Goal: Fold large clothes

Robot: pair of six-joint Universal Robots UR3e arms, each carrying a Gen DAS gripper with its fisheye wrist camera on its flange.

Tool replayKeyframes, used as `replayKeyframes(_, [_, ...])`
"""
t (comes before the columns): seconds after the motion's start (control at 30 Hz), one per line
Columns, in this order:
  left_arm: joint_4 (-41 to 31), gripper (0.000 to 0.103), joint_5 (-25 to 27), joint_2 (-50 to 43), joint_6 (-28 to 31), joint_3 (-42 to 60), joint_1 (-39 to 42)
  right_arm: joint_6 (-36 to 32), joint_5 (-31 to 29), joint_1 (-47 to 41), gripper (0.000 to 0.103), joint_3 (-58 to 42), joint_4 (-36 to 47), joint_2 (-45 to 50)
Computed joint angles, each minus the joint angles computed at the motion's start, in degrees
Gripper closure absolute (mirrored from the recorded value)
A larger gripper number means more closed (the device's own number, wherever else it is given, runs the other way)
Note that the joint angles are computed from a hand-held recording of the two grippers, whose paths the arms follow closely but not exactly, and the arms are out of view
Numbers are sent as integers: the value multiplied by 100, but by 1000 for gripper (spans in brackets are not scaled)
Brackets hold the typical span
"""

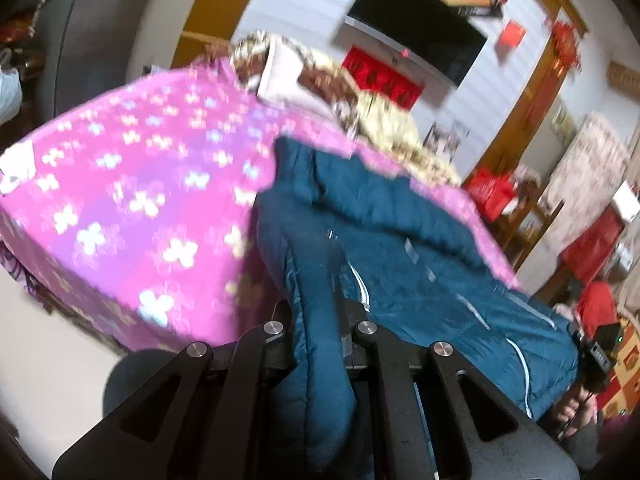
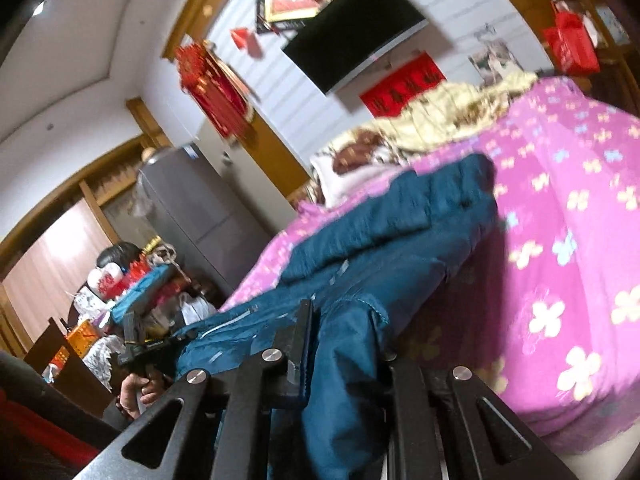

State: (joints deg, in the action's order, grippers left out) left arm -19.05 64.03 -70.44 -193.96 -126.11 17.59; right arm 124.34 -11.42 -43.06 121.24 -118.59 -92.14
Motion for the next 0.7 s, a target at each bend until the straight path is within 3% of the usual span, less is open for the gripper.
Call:
replayKeyframes(0.17, [-240,97,-234,551,-180,503,209,-2635,405,-391,90,-1072,4024,-872])
replayKeyframes(0.23, [-132,97,-252,475,-277,849,209,-2757,546,-438,90,-1262,4290,-1067])
replayKeyframes(0.27, [-55,97,-260,358,-341,1019,199,-2320,625,-429,90,-1115,3704,-1169])
replayKeyframes(0.37, [148,97,-49,-245,-479,1617,18,145,735,-279,90,-603,237,-850])
replayKeyframes(0.47, [239,97,397,-1234,-577,2572,-319,2845,473,26,90,-783,-3363,190])
replayKeyframes(0.53, [94,97,553,-1885,-639,3304,-438,4831,24,399,90,-1473,-5653,1166])
replayKeyframes(0.57, [-132,97,749,-2228,-664,3768,-552,5483,-242,608,90,-1932,-6263,1595])
replayKeyframes(0.67, [-509,97,1223,-3675,-553,5568,-870,6321,-1109,1195,90,-3493,-6604,2711])
replayKeyframes(0.7, [-415,97,1170,-4275,-427,6168,-903,6452,-1302,1344,90,-4034,-6568,3080])
